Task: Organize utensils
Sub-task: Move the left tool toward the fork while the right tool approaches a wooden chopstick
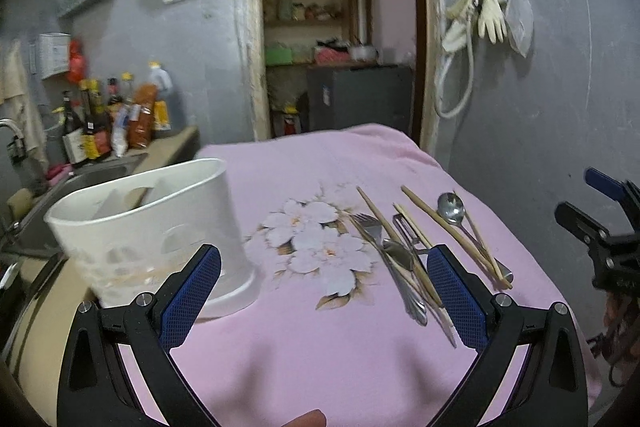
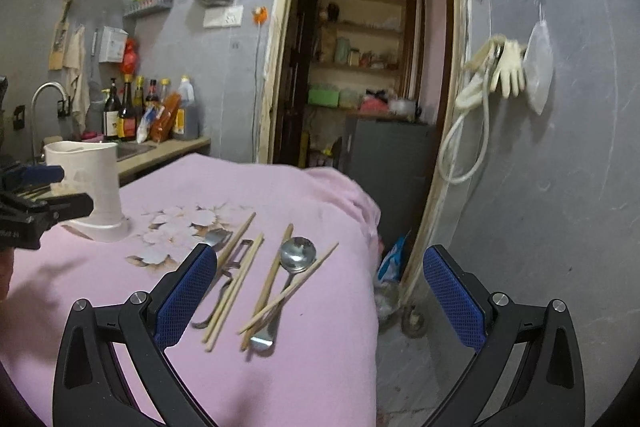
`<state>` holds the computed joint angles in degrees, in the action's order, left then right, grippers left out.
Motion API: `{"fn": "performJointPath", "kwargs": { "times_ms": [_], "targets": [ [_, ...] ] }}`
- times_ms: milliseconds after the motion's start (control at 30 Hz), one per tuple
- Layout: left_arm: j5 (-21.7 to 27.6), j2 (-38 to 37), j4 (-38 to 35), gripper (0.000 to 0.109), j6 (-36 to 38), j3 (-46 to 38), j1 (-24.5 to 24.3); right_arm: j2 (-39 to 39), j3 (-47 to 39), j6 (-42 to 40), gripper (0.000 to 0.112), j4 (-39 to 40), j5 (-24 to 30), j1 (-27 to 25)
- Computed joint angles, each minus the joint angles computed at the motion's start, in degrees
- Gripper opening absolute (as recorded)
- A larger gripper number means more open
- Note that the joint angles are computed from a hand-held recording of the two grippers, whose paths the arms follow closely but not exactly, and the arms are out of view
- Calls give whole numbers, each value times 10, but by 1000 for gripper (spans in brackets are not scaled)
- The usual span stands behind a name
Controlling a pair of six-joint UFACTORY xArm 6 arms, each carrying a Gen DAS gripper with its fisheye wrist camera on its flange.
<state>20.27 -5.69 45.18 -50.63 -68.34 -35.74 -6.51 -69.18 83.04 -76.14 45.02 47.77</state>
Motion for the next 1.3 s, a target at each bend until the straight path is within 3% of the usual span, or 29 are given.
{"fn": "performJointPath", "kwargs": {
  "times_ms": [167,333,400,433,600,667,833,1000,1300],
  "targets": [
    [16,68,-177,101,179,-70,-1,20,-24,-80,103,79,-57,-51],
    [38,133,-251,101,246,-143,1,45,-40,-147,102,158,-113,-90],
    [52,158,-291,100,282,-172,3,56,-46,-181,95,202,-133,-103],
    [58,165,-308,98,296,-182,4,62,-49,-199,86,223,-142,-108],
    [107,214,-423,79,383,-243,12,91,-62,-324,61,372,-180,-125],
    [131,230,-465,71,412,-265,15,103,-69,-377,52,429,-183,-128],
    [179,267,-557,52,474,-319,26,117,-73,-460,43,542,-191,-135],
    [225,297,-603,37,493,-365,37,125,-86,-482,38,566,-174,-139],
    [295,342,-663,26,510,-439,62,156,-127,-550,31,668,-137,-147]
  ]
}}
